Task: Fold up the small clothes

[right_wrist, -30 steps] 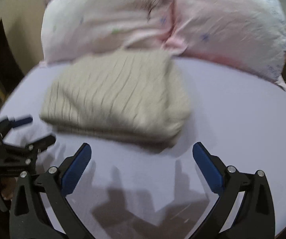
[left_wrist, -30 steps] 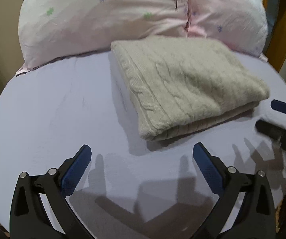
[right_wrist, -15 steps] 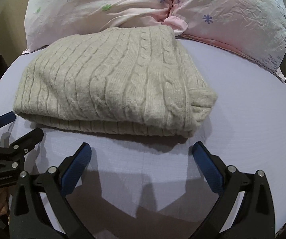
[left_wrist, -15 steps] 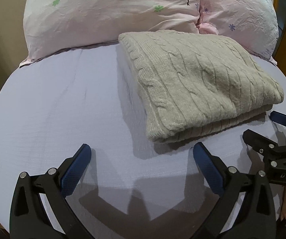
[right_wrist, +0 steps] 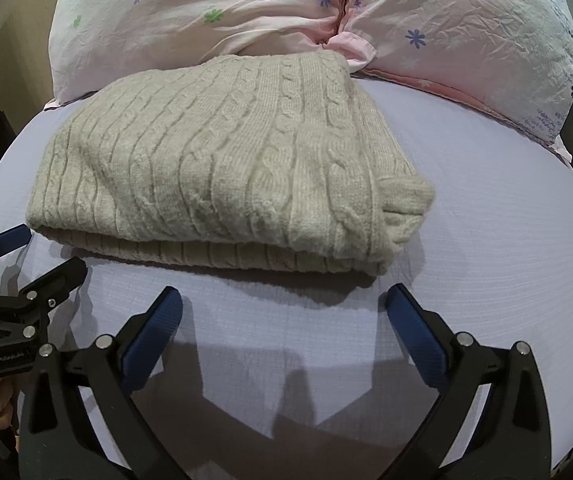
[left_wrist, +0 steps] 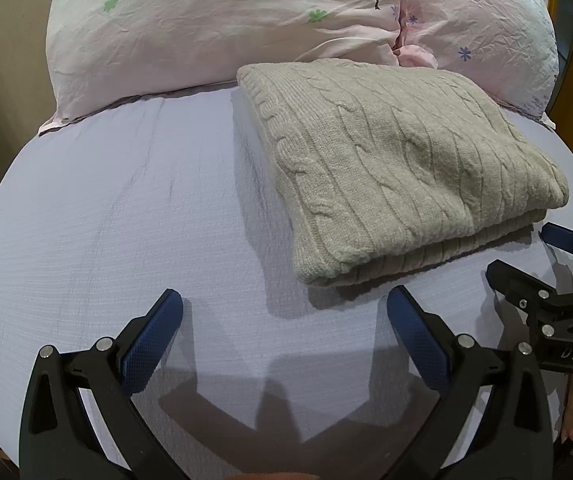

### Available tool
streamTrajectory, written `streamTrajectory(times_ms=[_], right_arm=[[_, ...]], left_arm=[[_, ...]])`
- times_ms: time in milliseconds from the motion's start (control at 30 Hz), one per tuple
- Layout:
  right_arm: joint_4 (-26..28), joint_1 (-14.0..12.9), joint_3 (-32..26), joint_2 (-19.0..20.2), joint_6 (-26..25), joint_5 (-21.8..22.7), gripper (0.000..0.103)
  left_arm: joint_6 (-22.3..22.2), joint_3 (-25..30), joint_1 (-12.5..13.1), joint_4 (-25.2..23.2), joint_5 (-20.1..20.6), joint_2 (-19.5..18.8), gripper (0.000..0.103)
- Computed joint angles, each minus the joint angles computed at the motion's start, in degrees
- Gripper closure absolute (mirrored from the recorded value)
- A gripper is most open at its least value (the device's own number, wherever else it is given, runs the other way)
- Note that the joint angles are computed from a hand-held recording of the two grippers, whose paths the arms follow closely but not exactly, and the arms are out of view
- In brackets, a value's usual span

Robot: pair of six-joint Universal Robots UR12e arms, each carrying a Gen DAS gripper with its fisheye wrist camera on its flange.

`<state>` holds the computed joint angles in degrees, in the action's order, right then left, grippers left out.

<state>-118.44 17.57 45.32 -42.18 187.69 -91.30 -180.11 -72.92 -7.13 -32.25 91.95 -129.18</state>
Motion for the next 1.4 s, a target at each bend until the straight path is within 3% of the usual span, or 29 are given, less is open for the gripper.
streamTrajectory(times_ms=[1400], right_arm=[[-0.09, 0.03, 0.08, -0.03, 0.22, -0.17, 0.002]], left_arm=[[-0.29, 0.58, 0.1, -2.44, 0.12, 0.05, 0.001]])
